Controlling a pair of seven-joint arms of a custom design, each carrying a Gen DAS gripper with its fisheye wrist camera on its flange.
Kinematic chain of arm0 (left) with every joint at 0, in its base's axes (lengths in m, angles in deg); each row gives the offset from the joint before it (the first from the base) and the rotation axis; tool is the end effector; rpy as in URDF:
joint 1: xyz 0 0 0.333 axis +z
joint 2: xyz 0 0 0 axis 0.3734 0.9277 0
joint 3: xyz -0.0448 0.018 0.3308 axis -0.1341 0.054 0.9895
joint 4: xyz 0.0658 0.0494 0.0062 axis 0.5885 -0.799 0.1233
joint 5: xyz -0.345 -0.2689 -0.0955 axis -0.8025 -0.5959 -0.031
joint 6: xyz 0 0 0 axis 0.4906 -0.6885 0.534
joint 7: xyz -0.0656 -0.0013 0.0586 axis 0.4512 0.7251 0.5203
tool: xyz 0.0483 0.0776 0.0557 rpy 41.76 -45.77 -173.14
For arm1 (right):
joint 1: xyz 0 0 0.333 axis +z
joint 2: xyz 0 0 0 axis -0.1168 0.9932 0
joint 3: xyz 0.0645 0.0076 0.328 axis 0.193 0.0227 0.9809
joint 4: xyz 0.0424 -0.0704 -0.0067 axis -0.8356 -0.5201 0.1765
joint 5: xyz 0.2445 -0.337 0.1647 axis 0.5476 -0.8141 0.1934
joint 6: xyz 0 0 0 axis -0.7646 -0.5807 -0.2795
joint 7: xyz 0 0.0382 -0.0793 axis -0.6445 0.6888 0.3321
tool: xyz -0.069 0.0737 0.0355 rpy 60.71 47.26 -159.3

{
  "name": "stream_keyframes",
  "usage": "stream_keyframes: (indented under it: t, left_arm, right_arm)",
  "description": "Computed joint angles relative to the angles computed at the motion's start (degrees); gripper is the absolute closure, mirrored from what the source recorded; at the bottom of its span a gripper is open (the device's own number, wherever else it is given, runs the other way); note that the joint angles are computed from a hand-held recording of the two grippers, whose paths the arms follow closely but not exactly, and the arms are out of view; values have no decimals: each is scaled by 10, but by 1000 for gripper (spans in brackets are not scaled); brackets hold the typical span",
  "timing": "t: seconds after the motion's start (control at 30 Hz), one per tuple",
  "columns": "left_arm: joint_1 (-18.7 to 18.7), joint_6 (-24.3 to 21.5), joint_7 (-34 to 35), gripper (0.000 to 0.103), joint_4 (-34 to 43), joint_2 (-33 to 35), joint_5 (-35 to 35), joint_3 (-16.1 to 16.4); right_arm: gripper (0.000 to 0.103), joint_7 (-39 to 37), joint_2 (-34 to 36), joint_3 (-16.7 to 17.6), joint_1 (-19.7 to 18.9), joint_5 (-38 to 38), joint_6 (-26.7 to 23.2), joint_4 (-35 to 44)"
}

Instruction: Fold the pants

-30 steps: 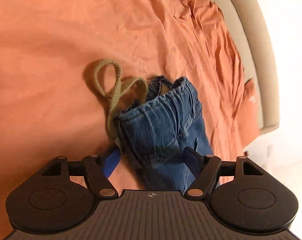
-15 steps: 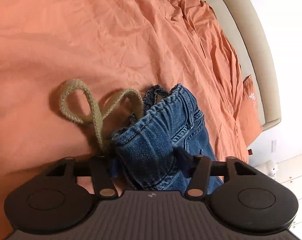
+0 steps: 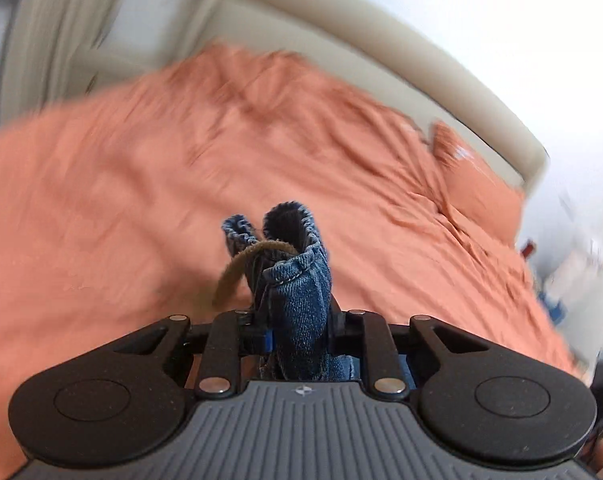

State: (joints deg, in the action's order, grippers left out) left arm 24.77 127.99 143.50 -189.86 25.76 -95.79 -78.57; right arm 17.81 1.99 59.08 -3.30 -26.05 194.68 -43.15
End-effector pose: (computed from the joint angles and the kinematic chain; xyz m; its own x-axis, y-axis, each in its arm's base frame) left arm 0.7079 -0.1417 0.4386 -0.3608 -0.8458 0.3929 -0.6429 -0.0796 -0.7618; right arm 0.6767 -0.0303 0.3762 0.1805 -0.9702 0.1619 -0.8234 -0.2391 -0.5147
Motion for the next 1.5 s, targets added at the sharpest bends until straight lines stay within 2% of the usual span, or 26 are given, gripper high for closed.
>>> stream_keyframes:
  t: [0.07, 0.23, 0.27, 0.33, 0.43, 0.5, 0.57, 0.67, 0.73, 0.77, 0.83, 0.93, 1.0, 1.03, 1.1, 1.23, 1.3, 1.4, 1.5]
  left_arm:
    - [-23, 40, 44, 83, -19, -26, 12, -14]
    - [-108, 158, 32, 83, -67, -48, 169, -29]
    - [-136, 167, -2, 83, -75, -48, 223, -13]
    - [-216, 161, -97, 83, -90, -45, 341, 53]
    - [-291, 185, -149, 83, -109, -23, 441, 99]
    - [-322, 186, -165, 82, -126, -16, 478, 116]
    - [-340, 156, -188, 81, -131, -6, 503, 127]
    - [-321, 101, -204, 74, -124, 8, 517, 106]
    - [-265, 52, -178, 57, -111, 15, 489, 52]
    - [-234, 27, -162, 53, -102, 17, 468, 22]
    - [-172, -29, -125, 37, -80, 22, 423, -32]
    - [-107, -111, -91, 33, -50, 22, 363, -77]
    - [-97, -134, -87, 33, -33, 21, 343, -72]
    - [-94, -130, -82, 33, -29, 18, 335, -69]
    - [-97, -118, -79, 33, -20, 18, 340, -55]
    - [-111, -74, -127, 33, 1, 31, 402, -22]
    - [-111, -66, -158, 33, 18, 47, 438, -11]
    - [-102, -54, -193, 33, 37, 68, 477, -7]
    - [-85, -61, -220, 33, 57, 90, 497, -15]
  right_arm:
    - [102, -11, -30, 7, -14, 32, 6, -30]
    - [101, -37, -92, 15, -42, 115, 10, -97]
    - [101, -31, -102, 12, -43, 109, 10, -110]
    - [101, -27, -119, 10, -45, 103, 11, -133]
    - [101, -40, -144, 9, -51, 122, 15, -165]
    - [101, -33, -156, 8, -58, 108, 28, -188]
    - [101, -13, -161, 9, -66, 70, 44, -207]
    - [101, -34, -179, 4, -70, 83, 44, -234]
    - [101, -48, -188, 2, -73, 91, 45, -248]
    - [101, -60, -191, 0, -72, 103, 43, -253]
    - [101, -87, -196, -6, -67, 138, 39, -257]
    - [92, -142, -198, -19, -51, 229, 26, -250]
    - [70, -187, -192, -28, -39, 313, 15, -234]
    - [68, -209, -189, -31, -34, 360, 11, -226]
    - [66, -253, -178, -34, -28, 461, -10, -200]
    - [61, -292, -138, -24, -42, 635, -66, -140]
    - [55, -281, -111, -13, -54, 688, -81, -111]
    - [58, -260, -69, 4, -71, 744, -80, -74]
    - [59, -264, -35, 21, -84, 785, -78, -36]
